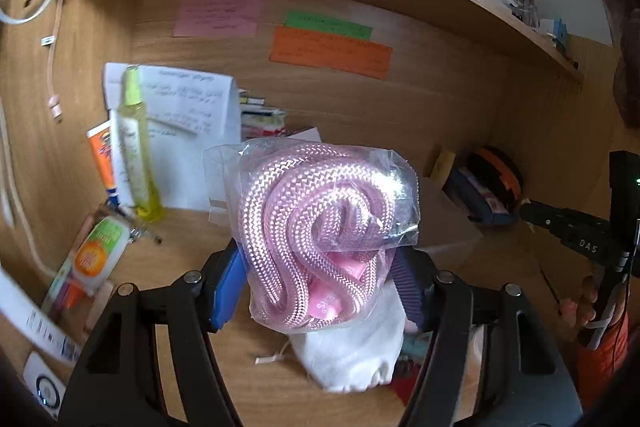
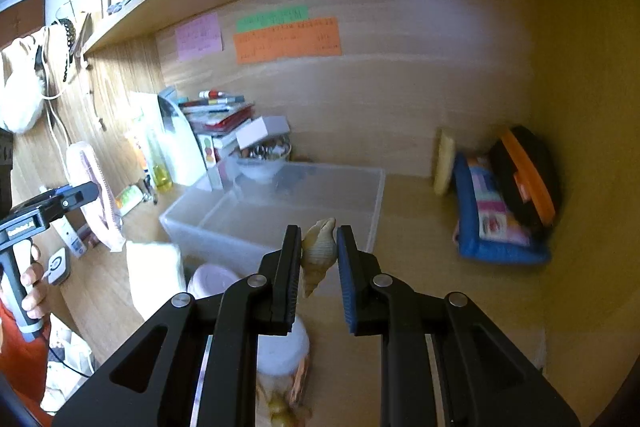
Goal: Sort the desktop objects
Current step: 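Carry the bagged pink rope with the left gripper into the clear box while the right holds a shell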
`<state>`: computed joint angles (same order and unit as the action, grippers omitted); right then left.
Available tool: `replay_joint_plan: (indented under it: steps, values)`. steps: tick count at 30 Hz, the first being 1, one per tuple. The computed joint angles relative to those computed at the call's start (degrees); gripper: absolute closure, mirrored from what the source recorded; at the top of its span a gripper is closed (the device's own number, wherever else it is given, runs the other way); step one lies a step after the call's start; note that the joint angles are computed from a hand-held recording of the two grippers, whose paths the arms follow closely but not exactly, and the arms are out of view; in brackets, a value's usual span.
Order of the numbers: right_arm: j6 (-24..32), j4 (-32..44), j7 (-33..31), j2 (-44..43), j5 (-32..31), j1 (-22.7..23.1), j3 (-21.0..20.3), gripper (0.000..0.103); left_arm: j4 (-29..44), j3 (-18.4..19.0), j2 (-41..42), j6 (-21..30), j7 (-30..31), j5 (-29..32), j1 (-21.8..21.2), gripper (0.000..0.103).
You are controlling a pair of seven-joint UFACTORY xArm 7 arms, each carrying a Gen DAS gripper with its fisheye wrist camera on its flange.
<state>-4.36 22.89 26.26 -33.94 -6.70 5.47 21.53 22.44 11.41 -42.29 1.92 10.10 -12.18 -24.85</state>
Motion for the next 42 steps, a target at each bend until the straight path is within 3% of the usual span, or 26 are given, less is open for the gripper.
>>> replay_joint_plan:
  steps: [7, 13, 19, 24, 34, 38, 42]
  values:
    - [-2.41, 6.38, -1.37, 7.99, -0.62, -3.56, 1.40, 0.087, 8.97, 5.26, 9.02, 0.68, 3.79, -2.60, -6.57, 0.038]
    - [-2.01, 13.05, -1.80, 15.90, -1.49, -9.36, 6.70, 0.087, 15.99, 11.00, 16.51, 1.96, 9.46, -9.17, -14.40, 0.038]
    - [0.41, 19.29, 1.27, 22.37, -8.48, -20.92, 17.22, 0.087, 21.87, 12.71, 24.94, 4.86, 14.96, -15.31, -17.57, 0.038]
    - [1.67, 22.26, 5.46, 27.68, -15.59, -25.10, 20.84, 0.087, 26.16, 10.61, 31.38, 10.45, 17.36, -18.31, -15.19, 0.038]
    - [6.69, 23.91, 0.87, 33.13, -13.13, -15.75, 11.99, 0.087, 30.01, 2.42, 37.72, 16.40, 13.87, -13.66, -6.78, 0.038]
    - [6.77, 23.88, 2.66, 33.58, -15.65, -13.33, 9.14, 0.087, 29.26, -1.69, 38.11, 14.45, 8.15, -6.03, -3.01, 0.038]
    - [6.07, 24.72, 9.77, 34.01, -24.45, -11.27, 6.13, 0.086, 28.89, -5.28, 38.24, 12.52, 4.67, -1.90, 0.39, 0.032]
